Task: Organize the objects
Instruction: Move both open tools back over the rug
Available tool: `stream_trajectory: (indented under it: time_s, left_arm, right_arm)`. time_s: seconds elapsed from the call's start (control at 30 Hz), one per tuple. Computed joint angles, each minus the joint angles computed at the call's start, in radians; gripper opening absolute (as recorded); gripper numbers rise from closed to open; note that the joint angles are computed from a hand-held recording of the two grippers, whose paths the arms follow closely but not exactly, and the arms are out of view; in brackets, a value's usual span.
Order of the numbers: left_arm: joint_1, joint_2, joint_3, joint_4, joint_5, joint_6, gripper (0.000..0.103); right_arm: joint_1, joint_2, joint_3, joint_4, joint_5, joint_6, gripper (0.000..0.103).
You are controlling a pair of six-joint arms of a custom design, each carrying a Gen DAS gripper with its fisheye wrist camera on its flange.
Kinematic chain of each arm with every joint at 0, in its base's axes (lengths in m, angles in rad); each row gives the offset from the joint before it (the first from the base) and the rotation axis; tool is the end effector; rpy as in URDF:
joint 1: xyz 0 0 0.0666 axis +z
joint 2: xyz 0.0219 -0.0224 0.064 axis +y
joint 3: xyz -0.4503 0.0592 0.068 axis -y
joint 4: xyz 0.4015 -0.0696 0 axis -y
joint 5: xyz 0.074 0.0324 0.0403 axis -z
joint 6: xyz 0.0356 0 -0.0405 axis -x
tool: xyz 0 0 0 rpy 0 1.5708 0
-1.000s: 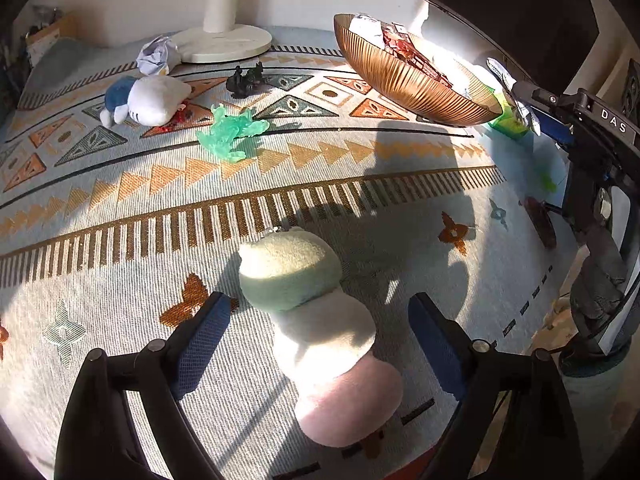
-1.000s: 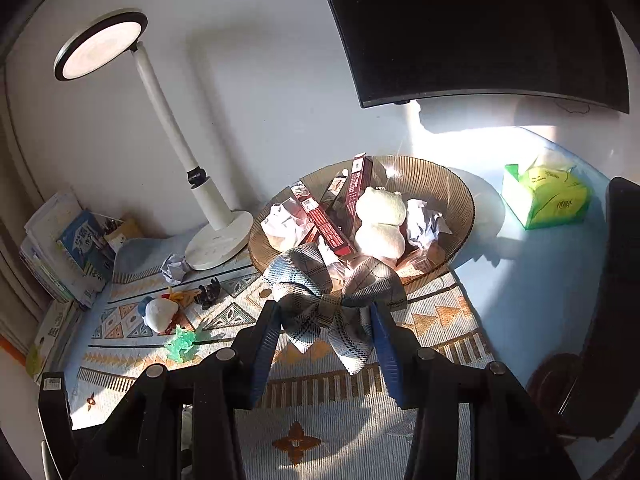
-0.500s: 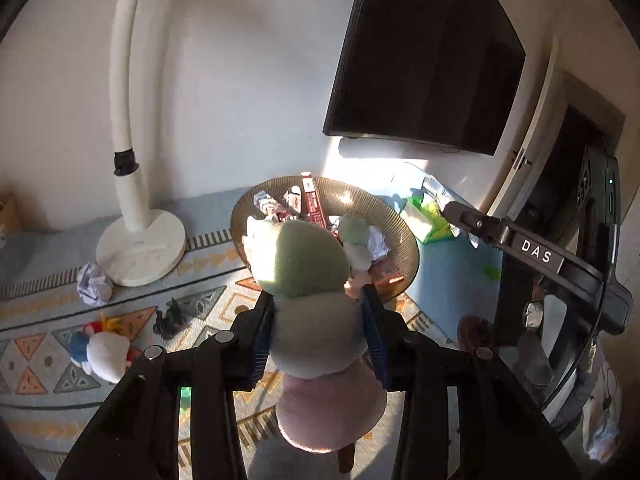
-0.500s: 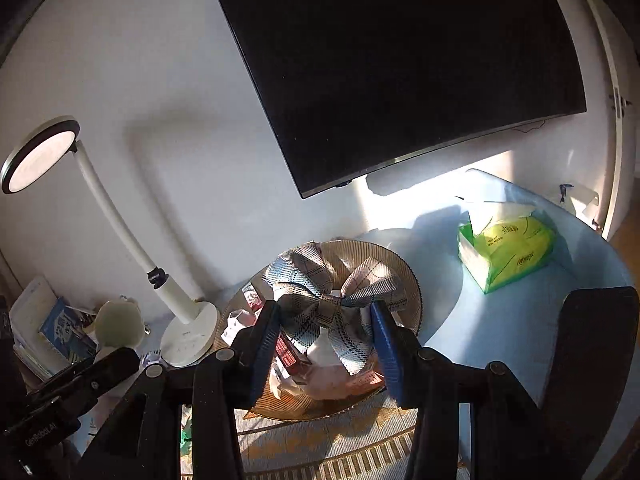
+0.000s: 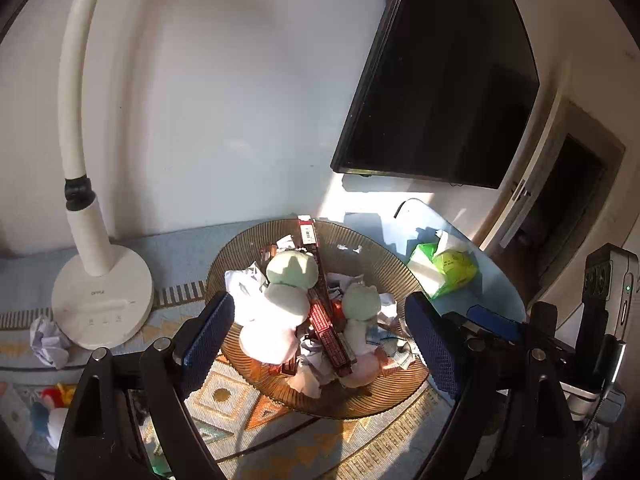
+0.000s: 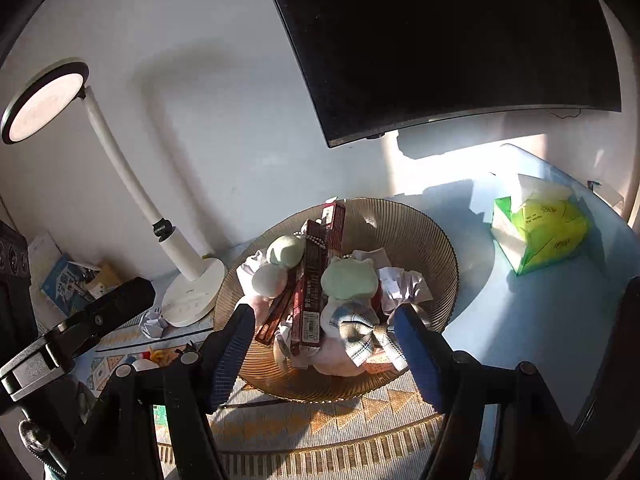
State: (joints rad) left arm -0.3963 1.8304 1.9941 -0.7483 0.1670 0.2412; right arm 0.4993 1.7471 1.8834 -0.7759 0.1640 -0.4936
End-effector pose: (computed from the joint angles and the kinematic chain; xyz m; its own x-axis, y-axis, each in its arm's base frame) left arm 0.6343 -0.2723 0.5534 -0.6158 0.0024 -0.7879 0.3722 0.8823 -0.2883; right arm 0.5763 0.3072 0.5513 -0.6308 0.1884 -0.7527 -0.0665 0.9534 0.2943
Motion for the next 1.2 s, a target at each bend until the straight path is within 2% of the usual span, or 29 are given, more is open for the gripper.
stream_trajectory:
  time_s: [0.1, 0.17, 0.2, 0.23, 0.27, 0.37, 0.47, 0.53, 0.6, 0.67, 0.73, 0.8, 0.87, 0.9, 1.07, 1.2]
  left_arm:
    - [0.012, -0.103, -0.127, 0.037, -0.027, -0.009, 0.086]
    - [0.02, -0.19, -0.235, 0.086, -0.061, -0.007, 0.09]
    - [0.029, -0.233, -0.286, 0.107, -0.073, -0.002, 0.092]
    - [0.038, -0.274, -0.335, 0.128, -0.092, 0.005, 0.096]
    - [0.05, -0.316, -0.386, 0.147, -0.115, 0.01, 0.102]
    - [0.099, -0.411, -0.509, 0.169, -0.176, 0.036, 0.102]
    - [0.157, -0.465, -0.616, 0.172, -0.237, 0.085, 0.102]
    - [0.183, -0.475, -0.672, 0.162, -0.323, 0.097, 0.102]
    - [0.201, -0.473, -0.715, 0.16, -0.378, 0.066, 0.102]
    - [0.209, -0.462, -0.739, 0.153, -0.421, 0.036, 0.102]
    - [0.224, -0.456, -0.76, 0.158, -0.412, 0.019, 0.102]
    - [0.237, -0.449, -0.775, 0.165, -0.389, 0.04, 0.102]
    - [0.249, -0.433, -0.759, 0.122, -0.365, 0.068, 0.102]
    - [0.255, -0.435, -0.763, 0.131, -0.354, 0.073, 0.102]
    - [0.284, -0.434, -0.768, 0.128, -0.29, 0.139, 0.102]
    - [0.289, -0.432, -0.77, 0.125, -0.265, 0.153, 0.102]
  right_arm:
    - [0.042, -0.023, -0.021, 0.023, -0.01, 0.033, 0.072]
    - [0.077, -0.031, -0.027, 0.037, -0.006, 0.065, 0.08]
    - [0.094, -0.031, -0.029, 0.041, -0.002, 0.073, 0.088]
    - [0.11, -0.029, -0.03, 0.045, 0.0, 0.078, 0.092]
    - [0.125, -0.021, -0.027, 0.046, -0.009, 0.087, 0.092]
    - [0.163, 0.016, -0.011, 0.019, -0.039, 0.101, 0.092]
    - [0.191, 0.064, 0.009, -0.027, -0.065, 0.077, 0.092]
    - [0.202, 0.098, 0.03, -0.058, -0.063, 0.064, 0.092]
    - [0.208, 0.128, 0.051, -0.086, -0.053, 0.064, 0.092]
    - [0.214, 0.144, 0.052, -0.087, 0.007, 0.078, 0.092]
    - [0.216, 0.163, 0.057, -0.102, 0.082, 0.09, 0.092]
    - [0.215, 0.181, 0.066, -0.139, 0.134, 0.07, 0.092]
    - [0.203, 0.185, 0.058, -0.154, 0.1, 0.027, 0.092]
    - [0.199, 0.179, 0.048, -0.147, 0.095, 0.012, 0.092]
    - [0.207, 0.147, -0.004, -0.091, 0.16, -0.007, 0.092]
    - [0.223, 0.157, 0.013, -0.111, 0.214, 0.015, 0.092]
